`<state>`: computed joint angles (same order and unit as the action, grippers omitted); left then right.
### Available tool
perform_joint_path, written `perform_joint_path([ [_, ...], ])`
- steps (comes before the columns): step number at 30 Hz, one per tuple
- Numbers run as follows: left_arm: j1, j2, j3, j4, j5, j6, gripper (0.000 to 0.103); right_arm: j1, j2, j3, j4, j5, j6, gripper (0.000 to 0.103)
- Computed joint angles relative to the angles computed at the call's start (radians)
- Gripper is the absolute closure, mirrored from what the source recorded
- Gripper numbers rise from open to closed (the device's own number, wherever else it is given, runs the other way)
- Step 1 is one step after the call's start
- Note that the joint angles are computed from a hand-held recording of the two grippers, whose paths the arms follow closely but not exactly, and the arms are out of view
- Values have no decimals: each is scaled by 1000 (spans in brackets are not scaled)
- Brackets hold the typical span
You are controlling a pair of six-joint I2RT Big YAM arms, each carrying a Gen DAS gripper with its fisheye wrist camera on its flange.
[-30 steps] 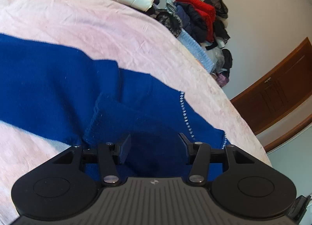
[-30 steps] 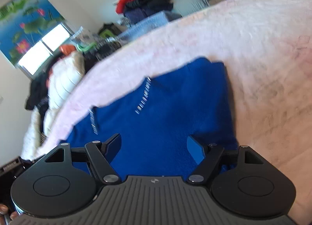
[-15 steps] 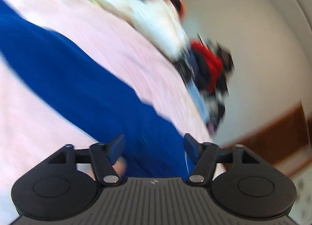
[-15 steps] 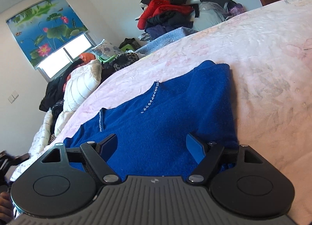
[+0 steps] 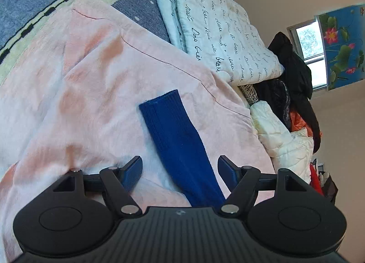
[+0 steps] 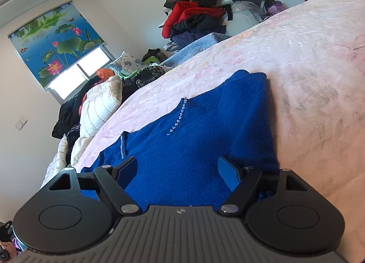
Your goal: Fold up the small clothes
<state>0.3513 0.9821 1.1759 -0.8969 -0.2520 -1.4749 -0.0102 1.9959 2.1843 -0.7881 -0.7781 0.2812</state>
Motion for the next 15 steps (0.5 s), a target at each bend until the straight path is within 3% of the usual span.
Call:
perform_joint_path([
  [2,15,30,21,-28,-9,14,32,0,0,-1,1,0,1,24],
  [3,27,45,30,-42,0,20,39,0,0,0,2,-1,2,24],
  [4,37,66,42,-56,6,25,51,0,-1,-2,3,-1,4,24],
  [5,43,77,47,-60,13,38,75,-1,-1,-3,5,-1,6,24],
  [6,48,84,47,-57,19,49,86,0,-1,-4,7,-1,8,24],
  [8,35,89,50,-61,-12,73,95,0,-6,-12,14,-1,13,24],
  [12,-71,119,115,-122,-251,181,97,-1,-5,-12,14,-4,12,23],
  [15,-203,164,197,-78,-443,383,97,-2,-8,-19,21,-9,17,22],
])
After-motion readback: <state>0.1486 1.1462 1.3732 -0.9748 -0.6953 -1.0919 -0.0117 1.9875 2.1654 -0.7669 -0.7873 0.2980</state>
